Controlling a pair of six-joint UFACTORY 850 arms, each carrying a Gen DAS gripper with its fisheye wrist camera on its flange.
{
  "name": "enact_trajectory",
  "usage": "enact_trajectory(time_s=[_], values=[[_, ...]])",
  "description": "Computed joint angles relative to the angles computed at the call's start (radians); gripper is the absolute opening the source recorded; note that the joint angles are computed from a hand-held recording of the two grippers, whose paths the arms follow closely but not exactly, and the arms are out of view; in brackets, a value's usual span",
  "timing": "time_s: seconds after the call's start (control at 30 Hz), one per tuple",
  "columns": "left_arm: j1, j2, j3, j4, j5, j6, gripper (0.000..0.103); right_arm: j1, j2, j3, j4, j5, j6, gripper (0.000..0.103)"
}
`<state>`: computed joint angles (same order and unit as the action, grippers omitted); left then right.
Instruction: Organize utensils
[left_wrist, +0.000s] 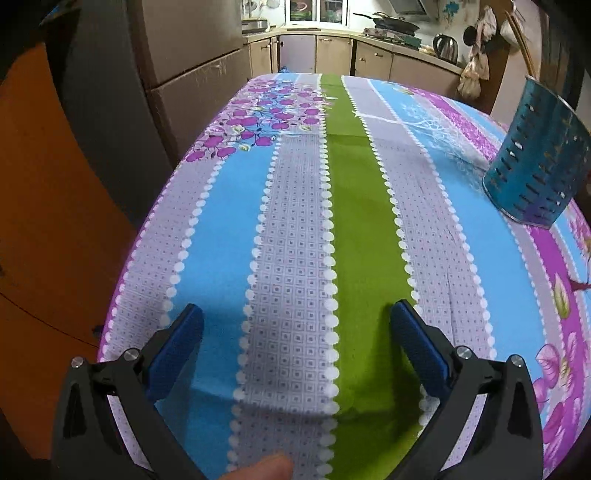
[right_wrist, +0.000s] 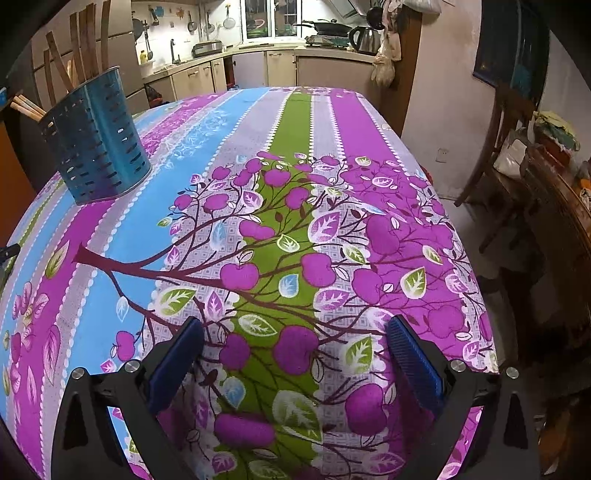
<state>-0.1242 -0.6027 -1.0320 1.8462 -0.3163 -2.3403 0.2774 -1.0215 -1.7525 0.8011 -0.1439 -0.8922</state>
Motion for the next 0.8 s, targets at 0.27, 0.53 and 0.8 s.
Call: enact_trajectory(time_s=[0.27,0.53,0.8], values=[[-0.003,-0.002,-0.005,-0.029,-0.004,0.017,0.098,-0.002,-0.014,-0.024,-0.022,-0.015,0.017,0.100],[0.001,-0.012,-0.018,-0.029,-0.001,0.016,0.098,-0.007,-0.045,-0.086,-0.143,-0.039,0.140,0.100],[-0.015,-0.009,-0.013,-0.097,-0.028,0.036,0.098,-0.008,-0.047,-0.090,-0.150,-0.042,0.145,0.100]])
